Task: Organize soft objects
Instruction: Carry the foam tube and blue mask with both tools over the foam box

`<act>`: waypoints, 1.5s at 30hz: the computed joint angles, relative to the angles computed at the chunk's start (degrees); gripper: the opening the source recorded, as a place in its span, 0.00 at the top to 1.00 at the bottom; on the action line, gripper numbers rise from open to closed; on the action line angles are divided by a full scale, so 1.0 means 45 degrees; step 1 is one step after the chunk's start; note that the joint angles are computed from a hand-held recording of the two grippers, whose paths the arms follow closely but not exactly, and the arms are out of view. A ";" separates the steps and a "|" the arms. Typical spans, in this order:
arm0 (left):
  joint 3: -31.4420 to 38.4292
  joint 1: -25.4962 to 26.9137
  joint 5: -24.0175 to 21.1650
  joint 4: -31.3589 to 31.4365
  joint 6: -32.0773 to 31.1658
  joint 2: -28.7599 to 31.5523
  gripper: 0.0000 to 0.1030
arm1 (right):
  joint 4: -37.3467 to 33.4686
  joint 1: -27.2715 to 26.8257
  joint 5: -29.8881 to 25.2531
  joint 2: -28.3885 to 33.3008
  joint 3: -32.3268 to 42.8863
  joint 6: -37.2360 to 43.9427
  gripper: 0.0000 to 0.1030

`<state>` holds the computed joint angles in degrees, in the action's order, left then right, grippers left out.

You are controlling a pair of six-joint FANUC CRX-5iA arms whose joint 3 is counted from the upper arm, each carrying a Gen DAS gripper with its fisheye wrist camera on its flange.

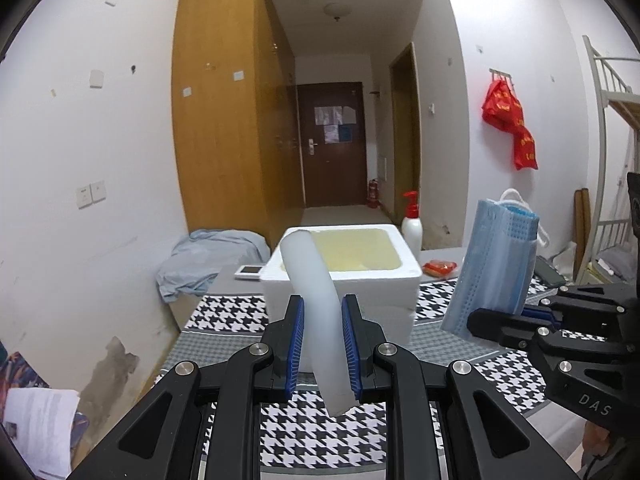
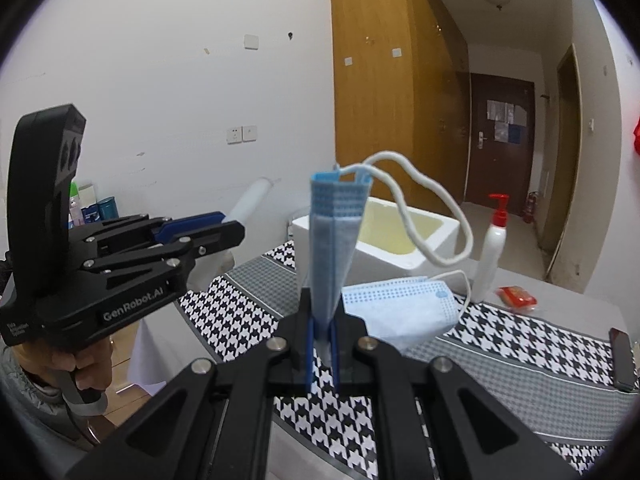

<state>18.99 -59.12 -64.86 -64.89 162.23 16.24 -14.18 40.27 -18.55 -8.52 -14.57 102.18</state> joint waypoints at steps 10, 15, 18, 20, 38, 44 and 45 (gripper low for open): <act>-0.0250 0.0466 0.0608 -0.0039 0.0255 -0.0173 0.80 | -0.0097 0.0106 -0.0316 0.0752 0.0838 -0.0167 0.91; -0.0253 0.0742 0.1027 -0.0019 0.0169 -0.0277 0.80 | 0.0149 0.0153 -0.0271 0.0970 0.1165 -0.0524 0.91; -0.0168 0.0884 0.1185 -0.0049 0.0068 -0.0281 0.80 | 0.0255 0.0182 -0.0317 0.1143 0.1420 -0.0663 0.91; -0.0038 0.0963 0.1236 -0.0064 -0.0073 -0.0219 0.80 | 0.0632 0.0228 -0.0290 0.1249 0.1480 -0.1004 0.91; 0.0900 0.1831 0.2240 0.0730 -0.1445 0.0138 0.80 | 0.2704 0.0158 -0.0452 0.1952 0.2522 -0.2811 0.91; 0.1112 0.2107 0.2538 0.1023 -0.1872 0.0193 0.80 | 0.2642 0.0077 -0.0711 0.2241 0.3039 -0.2707 0.91; 0.1111 0.2183 0.2649 0.1128 -0.1969 0.0188 0.80 | 0.2576 0.0049 -0.0812 0.2325 0.3188 -0.2630 0.91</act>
<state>23.99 -49.30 -52.94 -59.81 153.37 17.09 -2.59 40.49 -22.21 1.95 -0.22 90.35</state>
